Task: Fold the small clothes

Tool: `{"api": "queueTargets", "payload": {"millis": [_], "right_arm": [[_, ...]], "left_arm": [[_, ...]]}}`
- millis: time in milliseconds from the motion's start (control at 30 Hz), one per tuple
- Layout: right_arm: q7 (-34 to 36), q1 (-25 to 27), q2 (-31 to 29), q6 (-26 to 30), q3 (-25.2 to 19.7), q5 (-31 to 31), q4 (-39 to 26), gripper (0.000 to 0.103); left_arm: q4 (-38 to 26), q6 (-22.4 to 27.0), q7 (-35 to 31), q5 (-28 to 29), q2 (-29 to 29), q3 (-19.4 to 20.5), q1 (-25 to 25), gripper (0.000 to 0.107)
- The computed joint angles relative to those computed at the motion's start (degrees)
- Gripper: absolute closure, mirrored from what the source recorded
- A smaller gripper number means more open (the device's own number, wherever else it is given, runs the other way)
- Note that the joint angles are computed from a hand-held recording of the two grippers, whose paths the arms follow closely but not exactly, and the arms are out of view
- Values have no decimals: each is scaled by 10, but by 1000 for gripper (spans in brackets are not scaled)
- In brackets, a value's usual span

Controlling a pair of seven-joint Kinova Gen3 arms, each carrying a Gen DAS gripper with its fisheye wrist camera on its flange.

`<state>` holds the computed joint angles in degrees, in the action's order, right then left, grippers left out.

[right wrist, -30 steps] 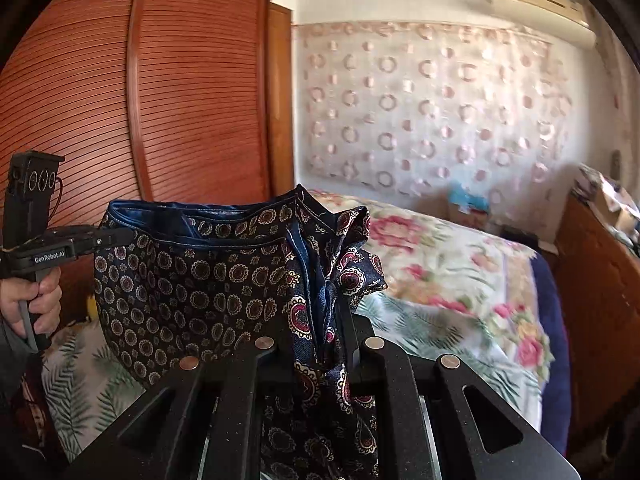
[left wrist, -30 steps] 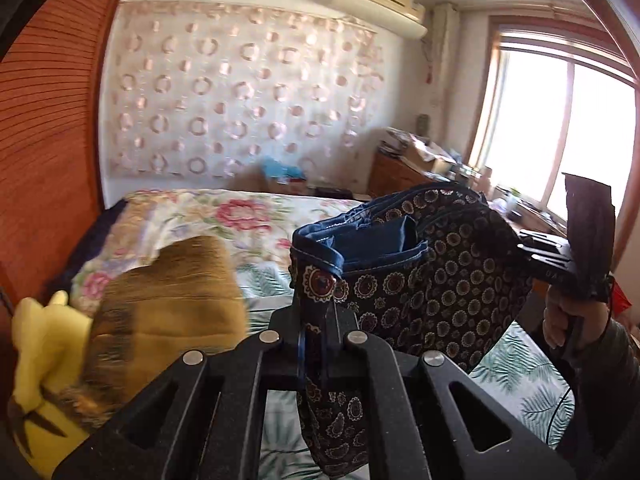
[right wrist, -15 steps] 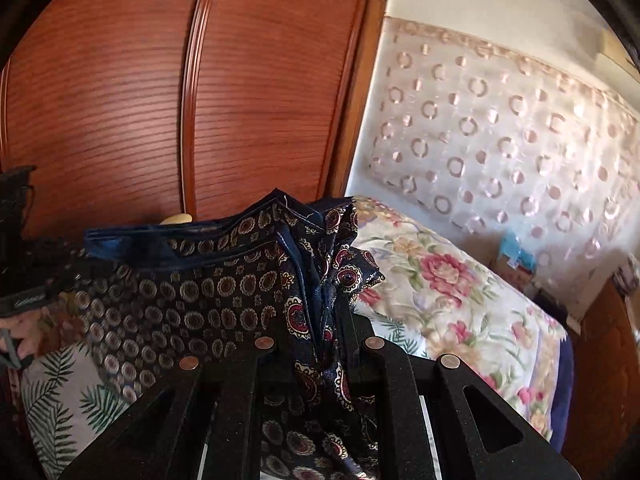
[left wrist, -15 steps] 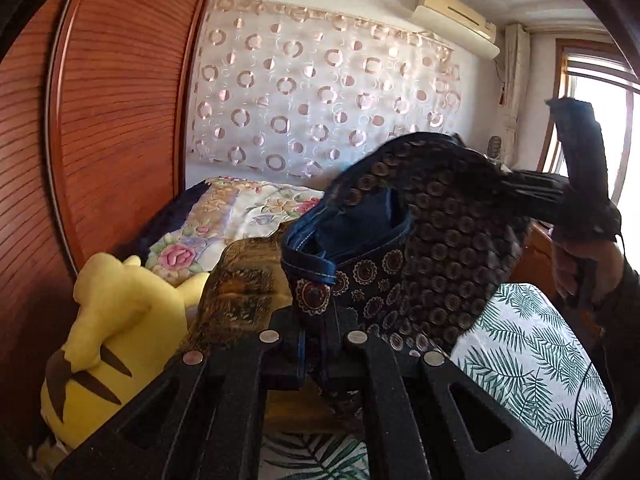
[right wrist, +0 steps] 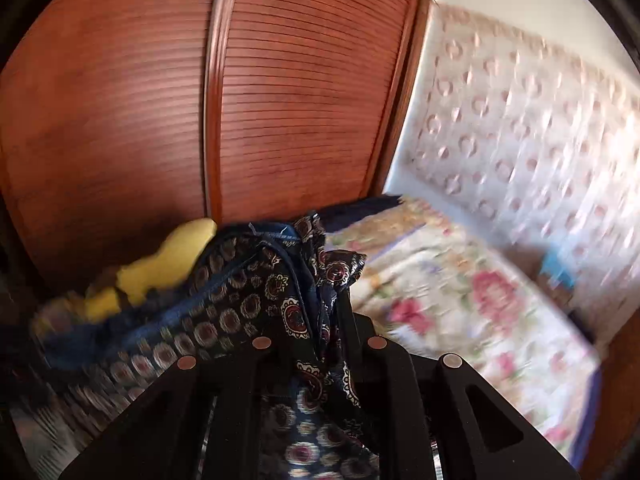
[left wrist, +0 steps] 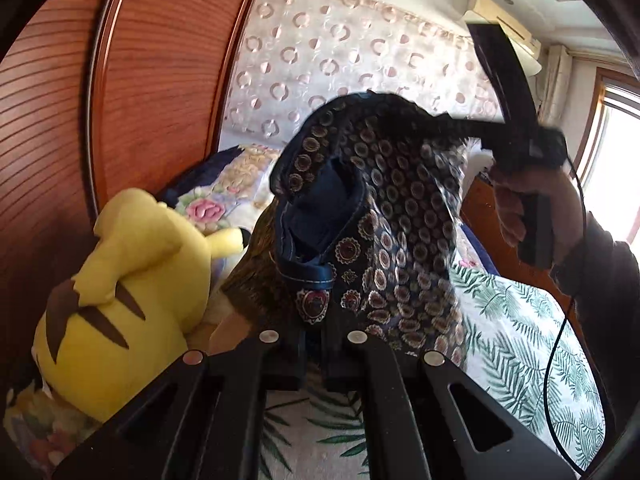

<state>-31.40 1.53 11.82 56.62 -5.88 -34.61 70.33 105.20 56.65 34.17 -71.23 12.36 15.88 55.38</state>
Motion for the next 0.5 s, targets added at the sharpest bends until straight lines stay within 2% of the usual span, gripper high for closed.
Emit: {"api": "queueTargets", "payload": {"millis": [67,100,167,200,233,300,500], "right_arm": [[-28,-22,10,19,23,6,-21,87],[-37,-35,8,14,34,18,-23,83],[-47,-28,-1,-21,27,14,-5,71],[-43,-9,-5,-32,11,5,4,60],[-43,0,-10,-43,5,6,10,54],[-26,12,-25,-60,12,-7,29,51],[48,58,-42,-9,34,-50,83,51]], "left_arm": [[4,-3,8,4,0,-1,-1,102],[6,-5,9,6,-1,-1,-2,102],[3,-7,-2,13,-1,-1,-6,102],[2,-7,-6,16,-2,-2,-7,102],[0,-6,-11,18,-2,-2,-8,102],[-3,-3,-19,24,-2,-3,-10,102],[-11,9,-33,38,2,-5,-8,102]]}}
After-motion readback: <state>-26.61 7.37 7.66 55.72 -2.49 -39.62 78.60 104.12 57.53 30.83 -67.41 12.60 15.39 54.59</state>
